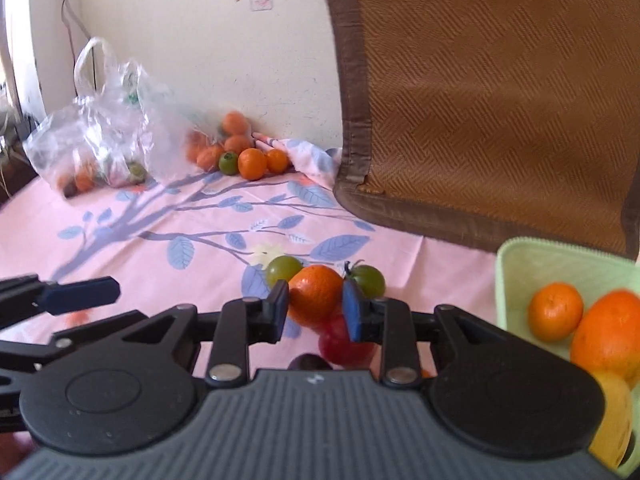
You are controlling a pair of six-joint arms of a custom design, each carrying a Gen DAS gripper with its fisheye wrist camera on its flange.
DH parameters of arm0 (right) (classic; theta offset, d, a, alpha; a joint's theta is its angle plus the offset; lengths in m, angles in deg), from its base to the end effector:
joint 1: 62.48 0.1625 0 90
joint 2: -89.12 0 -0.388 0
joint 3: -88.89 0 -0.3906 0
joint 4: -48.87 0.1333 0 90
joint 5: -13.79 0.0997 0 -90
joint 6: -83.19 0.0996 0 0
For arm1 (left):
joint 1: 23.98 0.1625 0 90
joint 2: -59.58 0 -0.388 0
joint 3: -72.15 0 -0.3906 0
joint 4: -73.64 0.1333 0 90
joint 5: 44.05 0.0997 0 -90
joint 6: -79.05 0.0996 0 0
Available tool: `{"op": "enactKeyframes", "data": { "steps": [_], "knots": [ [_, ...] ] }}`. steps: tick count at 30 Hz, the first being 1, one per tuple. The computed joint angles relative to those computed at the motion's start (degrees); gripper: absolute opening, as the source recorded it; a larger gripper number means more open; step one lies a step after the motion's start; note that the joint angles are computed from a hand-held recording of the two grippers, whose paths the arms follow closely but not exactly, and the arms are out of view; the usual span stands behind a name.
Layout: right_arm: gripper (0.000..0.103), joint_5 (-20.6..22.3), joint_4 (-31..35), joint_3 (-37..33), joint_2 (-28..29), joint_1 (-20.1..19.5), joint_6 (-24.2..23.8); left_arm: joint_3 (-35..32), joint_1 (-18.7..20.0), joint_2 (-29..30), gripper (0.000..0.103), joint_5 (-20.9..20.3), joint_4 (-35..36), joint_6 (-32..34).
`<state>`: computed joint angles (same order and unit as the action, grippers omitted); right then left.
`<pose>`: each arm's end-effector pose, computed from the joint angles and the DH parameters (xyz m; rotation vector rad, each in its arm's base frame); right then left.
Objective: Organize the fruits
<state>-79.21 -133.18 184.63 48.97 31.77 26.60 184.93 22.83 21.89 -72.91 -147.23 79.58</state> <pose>0.1764 -0.6453 0.0697 1.3532 -2.3508 0.7704 -0.1837 -0.5179 0.0777 0.1684 2.1396 -1.4500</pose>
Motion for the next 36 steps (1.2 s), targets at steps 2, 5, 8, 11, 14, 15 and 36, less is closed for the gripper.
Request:
{"op": "enactKeyframes", "data": {
  "steps": [2, 5, 8, 11, 14, 15, 36],
  "knots": [
    [0.032, -0.7, -0.6, 0.1, 0.2, 0.3, -1.8, 0.0, 0.0, 0.0, 0.054, -0.2, -0.1, 0.0],
    [0.031, -0.5, 0.5, 0.8, -0.3, 0.2, -3.9, 0.0, 0.0, -0.1, 0.056, -0.1, -0.1, 0.0],
    [0.032, -1.1, 3.3, 0.2, -0.4, 0.2, -2.8, -0.1, 0.0, 0.1, 0.056, 0.1, -0.5, 0.4],
    [0.033, -1.8, 2.3, -0.7, 0.6, 0.6, -2.3, 0.0, 0.1, 0.0, 0.056, -0.1, -0.8, 0.4],
    [0.032, -2.1, 4.0, -2.5, 1.6, 1.0, -1.6, 0.2, 0.2, -0.2, 0.056, -0.5, -0.9, 0.1],
    [0.031, -2.4, 3.9, -2.9, 2.0, 1.1, -1.8, 0.2, 0.2, -0.2, 0.056, -0.6, -0.9, -0.2],
    [0.035, -1.4, 7.9, -8.2, 2.7, 2.4, 5.3, -9.0, 6.8, -0.4, 0.056, -6.4, 7.4, 1.3]
  ]
}}
